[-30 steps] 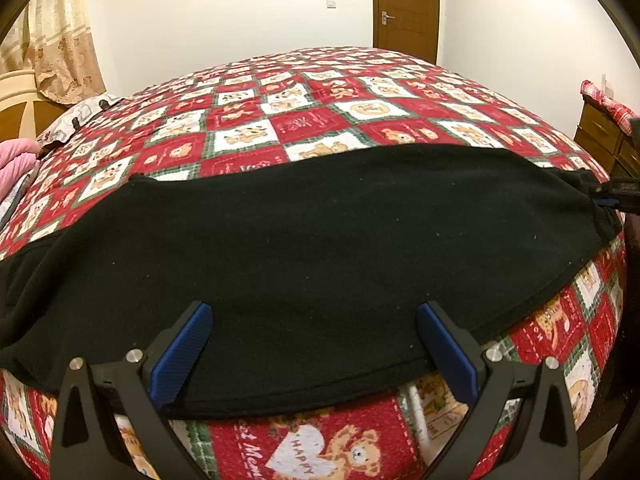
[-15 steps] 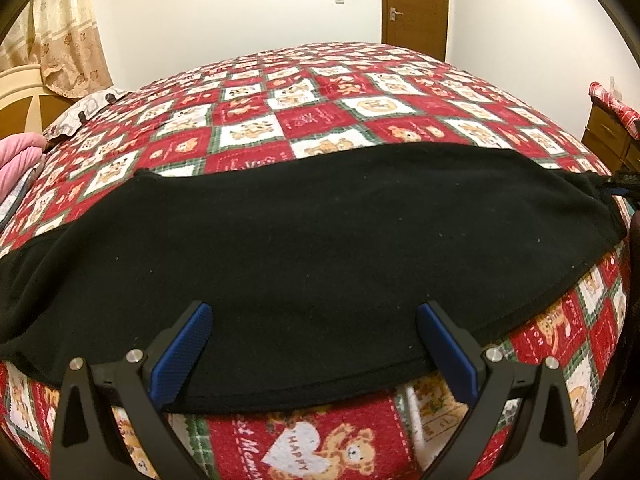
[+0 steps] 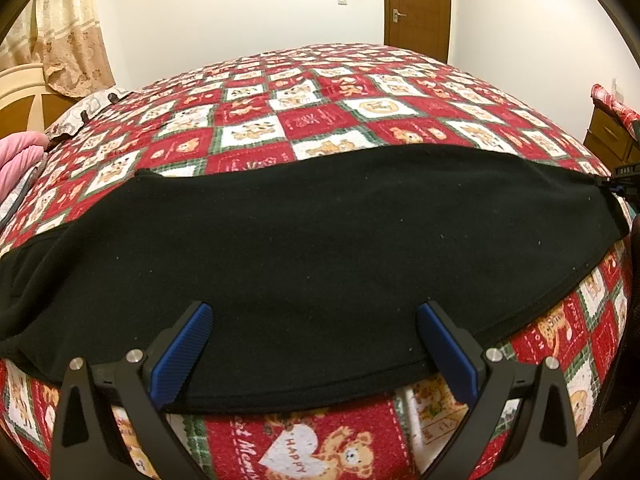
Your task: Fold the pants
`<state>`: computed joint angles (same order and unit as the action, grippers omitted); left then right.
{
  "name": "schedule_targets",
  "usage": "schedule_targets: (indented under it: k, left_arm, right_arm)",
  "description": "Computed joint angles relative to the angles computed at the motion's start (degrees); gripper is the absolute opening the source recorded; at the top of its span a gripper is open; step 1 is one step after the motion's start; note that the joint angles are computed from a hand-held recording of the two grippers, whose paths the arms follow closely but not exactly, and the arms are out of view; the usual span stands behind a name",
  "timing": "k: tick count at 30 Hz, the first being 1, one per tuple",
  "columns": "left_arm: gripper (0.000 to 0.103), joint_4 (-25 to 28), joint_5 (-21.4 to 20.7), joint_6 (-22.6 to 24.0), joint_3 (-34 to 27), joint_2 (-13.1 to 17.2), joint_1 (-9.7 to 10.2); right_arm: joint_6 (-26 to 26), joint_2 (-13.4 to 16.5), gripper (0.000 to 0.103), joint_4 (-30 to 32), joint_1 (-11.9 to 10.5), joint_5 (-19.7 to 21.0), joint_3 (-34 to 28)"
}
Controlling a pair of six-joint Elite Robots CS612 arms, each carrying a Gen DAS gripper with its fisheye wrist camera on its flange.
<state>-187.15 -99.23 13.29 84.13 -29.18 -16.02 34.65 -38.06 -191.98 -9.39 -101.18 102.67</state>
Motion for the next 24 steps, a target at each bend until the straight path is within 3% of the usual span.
schedule_targets:
  k: [3, 5, 6, 8, 12, 14, 15, 18, 23, 24]
  left_arm:
    - [0.103, 0.08, -0.48, 0.14, -0.02, -0.02, 0.1]
    - [0.103, 0.24, -1.14, 0.02, -0.14, -0.01, 0.25]
    - [0.103, 0.14, -1.3, -0.23, -0.1, -0.01, 0.29]
    - [0.103, -0.32, -1.36, -0.94, -0.11, 0.06, 0.27]
    - [0.103, -0.7, -1.44, -1.84, -0.21, 0.19, 0.24]
    - [0.103, -0.17, -1.95, -1.5, -0.28, 0.1, 0.37]
    - [0.103, 0.1, -2.2, -1.45, -0.26, 0.03, 0.46]
    - [0.103, 0.78, -3.02, -1.3, 0.01, -0.4, 0.88]
    - [0.103, 0.26, -4.72, -3.29, 0.16, -0.8, 2.03]
    - [0.103, 0.19, -5.04, -3.64, 0.06, -0.79, 2.26]
  right_arm:
    - [0.94, -1.43, 0.03, -0.71, -1.14, 3.8, 2.05]
    - [4.9, -2.32, 0.063, -5.51, -1.87, 4.36, 4.88]
    - [5.47, -2.56, 0.069, -6.73, -1.92, 4.2, 5.61]
    - [4.66, -2.99, 0.072, -7.47, -1.91, 4.67, 6.75]
    - [0.62, -2.65, 0.072, -0.22, -1.01, 5.9, 5.3]
    - [-2.58, -2.2, 0.072, 8.09, 0.88, 0.67, 2.58]
    - [-3.06, -2.2, 0.072, 9.33, 1.46, -0.95, 1.97]
    - [-3.09, -2.54, 0.06, 10.37, 1.64, 1.06, 1.81]
    - [-3.03, -3.2, 0.018, 8.53, 1.45, 4.23, 3.23]
    - [-2.43, -3.39, 0.014, 7.9, 1.48, 4.56, 3.61]
